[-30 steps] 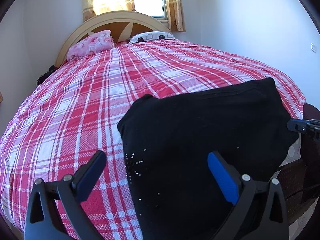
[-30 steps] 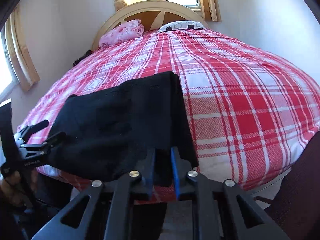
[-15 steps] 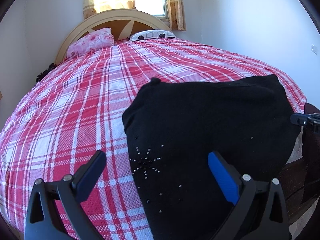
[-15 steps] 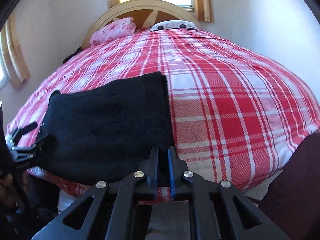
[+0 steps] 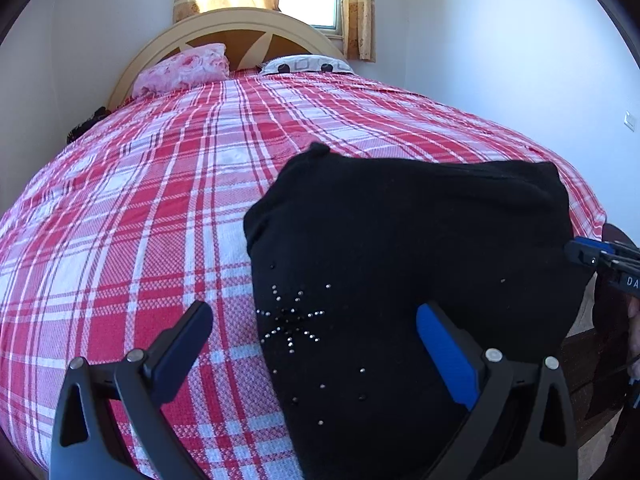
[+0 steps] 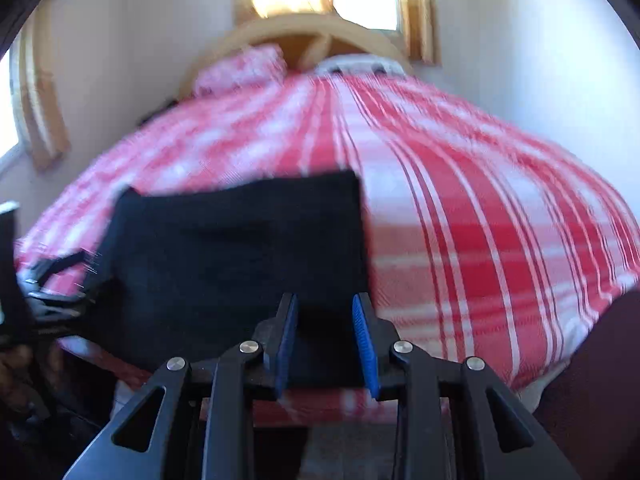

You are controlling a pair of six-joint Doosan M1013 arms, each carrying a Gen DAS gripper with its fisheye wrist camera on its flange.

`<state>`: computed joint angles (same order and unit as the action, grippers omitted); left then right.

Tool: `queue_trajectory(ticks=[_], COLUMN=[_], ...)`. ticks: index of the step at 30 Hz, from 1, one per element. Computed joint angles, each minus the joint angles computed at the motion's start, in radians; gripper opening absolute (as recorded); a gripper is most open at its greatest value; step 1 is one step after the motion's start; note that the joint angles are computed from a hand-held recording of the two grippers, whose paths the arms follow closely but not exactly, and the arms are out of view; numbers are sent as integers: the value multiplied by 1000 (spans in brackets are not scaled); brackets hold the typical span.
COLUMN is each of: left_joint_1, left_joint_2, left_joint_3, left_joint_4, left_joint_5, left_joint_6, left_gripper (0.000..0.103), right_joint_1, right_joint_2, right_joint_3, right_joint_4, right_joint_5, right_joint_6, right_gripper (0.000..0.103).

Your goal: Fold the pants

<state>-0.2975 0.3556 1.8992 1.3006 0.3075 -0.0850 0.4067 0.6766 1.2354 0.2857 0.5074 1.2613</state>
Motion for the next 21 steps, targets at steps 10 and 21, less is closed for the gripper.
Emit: queue_trajectory(ticks=[10,21], left_joint_1=[8,26], left_joint_2=[-20,-26], left_joint_3=[23,73], left_joint_4=[27,335], left_joint_5=[-33,-72], left_joint_6=[-44,-389], left_gripper=[103,103], right_joint_1=[2,8], right_joint_2=[-24,-3], right_joint_3=[6,-128], right_joint_4=[-192,149], right_joint_5=[-28,31], right_joint_6=[198,-159], right_gripper=[51,51])
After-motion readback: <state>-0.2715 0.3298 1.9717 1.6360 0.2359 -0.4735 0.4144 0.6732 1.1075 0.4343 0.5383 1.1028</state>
